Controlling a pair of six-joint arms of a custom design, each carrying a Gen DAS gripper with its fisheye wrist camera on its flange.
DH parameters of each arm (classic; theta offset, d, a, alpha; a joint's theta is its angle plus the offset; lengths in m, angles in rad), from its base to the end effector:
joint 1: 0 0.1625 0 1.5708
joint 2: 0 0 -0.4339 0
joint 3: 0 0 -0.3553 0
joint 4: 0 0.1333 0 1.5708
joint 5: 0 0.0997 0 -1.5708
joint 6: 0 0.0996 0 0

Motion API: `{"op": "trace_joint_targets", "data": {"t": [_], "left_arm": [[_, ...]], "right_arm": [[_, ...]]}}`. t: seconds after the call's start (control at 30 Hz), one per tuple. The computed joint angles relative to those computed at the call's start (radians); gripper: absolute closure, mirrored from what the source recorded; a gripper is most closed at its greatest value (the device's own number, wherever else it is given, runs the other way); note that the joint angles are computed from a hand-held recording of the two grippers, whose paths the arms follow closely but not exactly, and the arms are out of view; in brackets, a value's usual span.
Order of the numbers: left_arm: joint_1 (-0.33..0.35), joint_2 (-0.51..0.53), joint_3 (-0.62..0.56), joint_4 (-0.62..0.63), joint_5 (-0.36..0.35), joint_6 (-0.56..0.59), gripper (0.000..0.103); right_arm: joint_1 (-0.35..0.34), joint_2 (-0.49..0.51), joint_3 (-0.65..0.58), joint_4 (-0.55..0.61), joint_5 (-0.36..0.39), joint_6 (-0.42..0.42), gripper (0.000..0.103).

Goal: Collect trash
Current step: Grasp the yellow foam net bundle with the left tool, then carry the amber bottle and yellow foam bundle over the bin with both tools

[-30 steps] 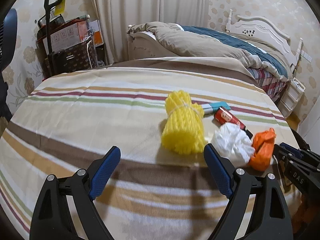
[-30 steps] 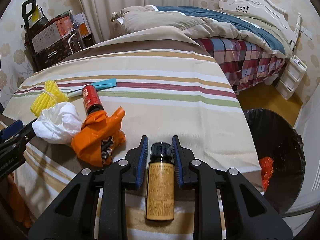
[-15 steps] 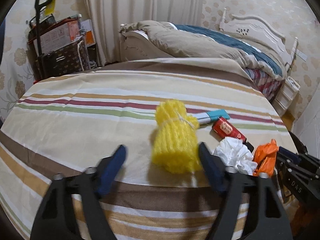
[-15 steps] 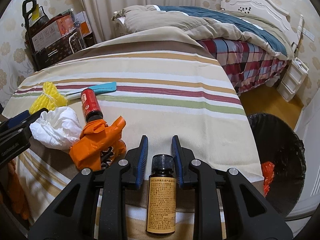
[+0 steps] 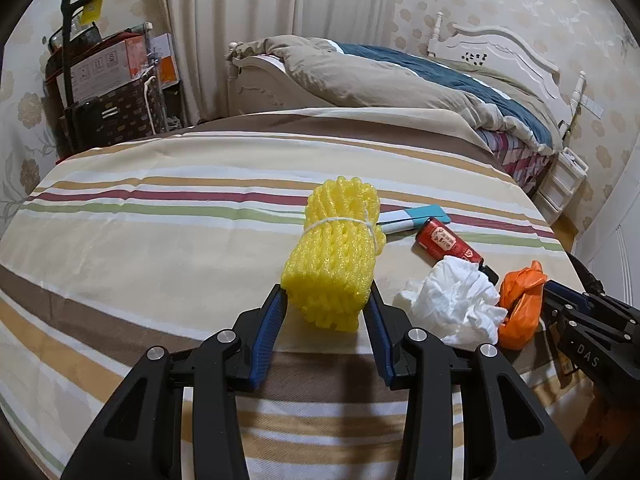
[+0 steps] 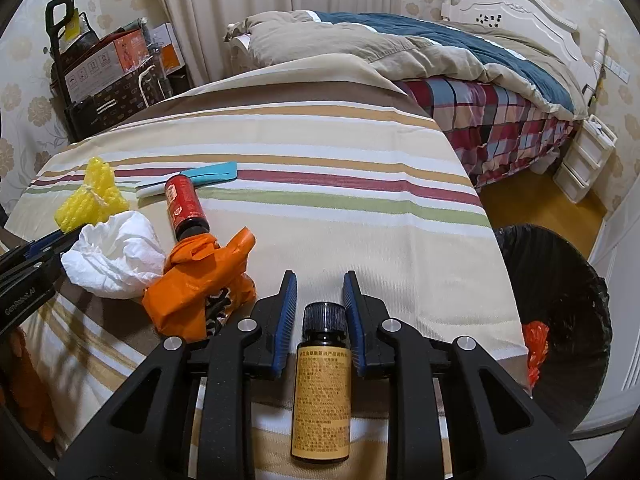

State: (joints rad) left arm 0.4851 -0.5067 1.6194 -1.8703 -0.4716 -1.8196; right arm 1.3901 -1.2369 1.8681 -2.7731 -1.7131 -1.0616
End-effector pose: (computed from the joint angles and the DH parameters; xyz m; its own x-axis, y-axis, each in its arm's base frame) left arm -0.4026 -0.4632 -0.0491 -0.6780 -0.4838 -0.5534 0.1999 0.6031 -0.7722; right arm 0.0155 -0.5784 0.3337 -0.6000 -0.5991 0.5301 -0.7645 0.6246 -0.1593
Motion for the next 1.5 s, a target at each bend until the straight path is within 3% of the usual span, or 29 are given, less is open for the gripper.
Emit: {"op": "trace_joint_targets", "data": {"t": [0.27, 0.33, 0.4, 0.43, 0.77, 0.87, 1.0, 1.5], "left_arm": [[-0.026, -0.019, 0.029, 0.060, -0.019, -0.097, 0.062], [-0.031, -0.022, 0.036, 0.065, -0.021, -0.111, 0.062], [-0.036, -0.024, 0.042, 0.067, -0.022, -0.123, 0.062], [-0.037, -0.024, 0.043, 0.068, -0.022, -0.126, 0.062], [-0.052, -0.021, 0.050, 0.068, -0.028, -0.140, 0.064], [-0.056, -0.021, 0.053, 0.066, -0.031, -0.143, 0.065], [-0.064, -0.017, 0.054, 0.066, -0.035, -0.146, 0.067], [-0.130, 0.008, 0.051, 0.079, -0.044, -0.207, 0.073]], "right_arm": [[-0.008, -0.012, 0.001, 0.021, 0.012, 0.003, 0.078], [-0.013, -0.018, 0.003, 0.028, 0.020, 0.011, 0.075], [-0.017, -0.023, 0.008, 0.029, 0.024, 0.013, 0.062], [-0.019, -0.025, 0.012, 0.025, 0.024, 0.014, 0.061], [-0.034, -0.061, 0.053, -0.003, 0.021, -0.005, 0.060], [-0.042, -0.079, 0.072, -0.006, 0.020, -0.022, 0.061], [-0.052, -0.100, 0.093, -0.008, 0.025, -0.041, 0.080], [-0.086, -0.163, 0.119, 0.050, 0.084, -0.062, 0.080]]}}
